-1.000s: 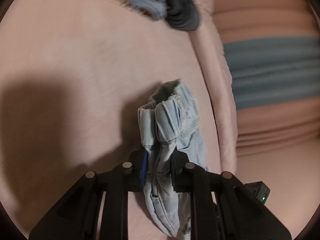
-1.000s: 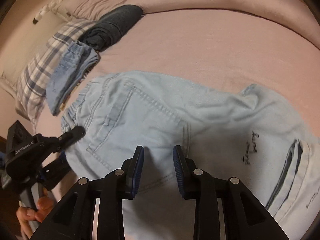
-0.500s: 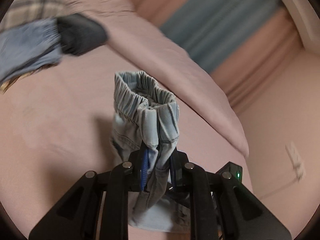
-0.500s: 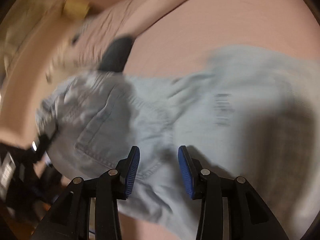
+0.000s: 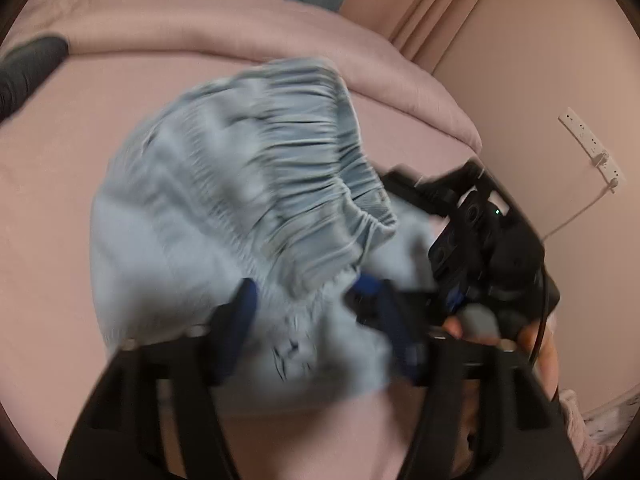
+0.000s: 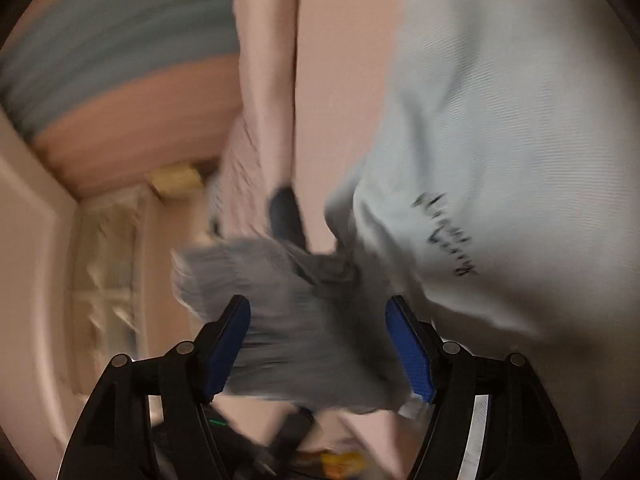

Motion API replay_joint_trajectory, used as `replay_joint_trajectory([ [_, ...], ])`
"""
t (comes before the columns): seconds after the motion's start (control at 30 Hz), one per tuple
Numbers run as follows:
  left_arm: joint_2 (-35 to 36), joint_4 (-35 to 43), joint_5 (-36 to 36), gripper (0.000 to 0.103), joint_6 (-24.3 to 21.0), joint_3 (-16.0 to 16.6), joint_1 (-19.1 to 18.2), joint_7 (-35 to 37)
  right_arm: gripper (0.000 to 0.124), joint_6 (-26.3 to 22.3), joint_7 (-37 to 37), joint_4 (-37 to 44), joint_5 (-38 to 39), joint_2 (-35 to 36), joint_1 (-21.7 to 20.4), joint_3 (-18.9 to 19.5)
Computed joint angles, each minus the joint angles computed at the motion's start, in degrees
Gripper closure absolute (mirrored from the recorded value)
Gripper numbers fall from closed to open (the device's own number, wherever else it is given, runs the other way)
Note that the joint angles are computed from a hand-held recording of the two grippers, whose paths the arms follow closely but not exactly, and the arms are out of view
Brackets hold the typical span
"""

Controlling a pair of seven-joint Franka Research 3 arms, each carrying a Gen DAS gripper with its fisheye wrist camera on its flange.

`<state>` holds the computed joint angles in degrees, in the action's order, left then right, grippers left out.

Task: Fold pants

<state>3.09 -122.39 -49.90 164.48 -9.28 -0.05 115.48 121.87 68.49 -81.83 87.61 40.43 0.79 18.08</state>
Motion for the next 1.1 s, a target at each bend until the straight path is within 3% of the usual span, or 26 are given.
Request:
replay_joint_trajectory([
  [0.13, -1.04, -1.17, -5.86, 0.038, -2.47, 0.23, 0.65, 4.51, 0.046, 4.18, 1.38, -0.51, -4.35, -2.72, 2.10, -2.10],
  [0.33, -6.59, -6.69, -9.87, 0.034, -0.76, 3.18, -0.36, 6.12, 0.046, 3.75, 11.96, 10.99, -28.94, 0.88, 10.09, -6.81],
  [0.4, -7.47, -7.77, -9.86, 0.034, -0.69, 4.40, -0.76, 4.31, 0.063, 5.04, 14.02, 13.68, -38.36, 1.27, 13.58, -9.01],
  [0.43, -7.68, -8.25, -9.58, 0.034, -0.59, 4.98, -0.78, 3.05, 0.081, 5.82, 15.30, 15.11, -43.19, 1.63, 15.49, -10.34],
  [0.47, -8.15, -8.83, -10.50, 0.034, -0.84, 5.67, -0.83, 3.05, 0.087, 6.27, 16.29, 17.61, -46.23, 3.15, 15.43, -9.66],
  [0.53, -8.58, -9.30, -9.17, 0.034, -0.53, 6.25, -0.77, 0.71, 0.090, 7.05, 15.97, 16.96, -46.99, 2.56, 15.30, -9.41],
  [0.6, -9.60, -9.82, -11.16, 0.034, -1.28, 7.26, -1.23, 1.72, 0.092, 10.79, 12.86, 13.29, -47.22, -0.51, 14.31, -7.68],
  [0.77, -11.43, -9.79, -12.64, 0.034, -2.09, 8.13, -2.46, 3.43, 0.093, 15.91, 5.54, 5.57, -40.21, -7.43, 9.33, -4.35],
  [0.9, -9.64, -7.29, -10.60, 0.031, -5.43, 7.80, -2.97, 2.08, 0.093, 19.09, 3.96, -1.19, -39.16, -12.46, 9.27, -6.26],
  [1.1, -5.03, -3.56, -3.39, 0.031, -6.32, 5.19, -2.45, -2.84, 0.093, 22.12, 5.74, -8.94, -35.95, -15.45, 8.43, -7.91],
])
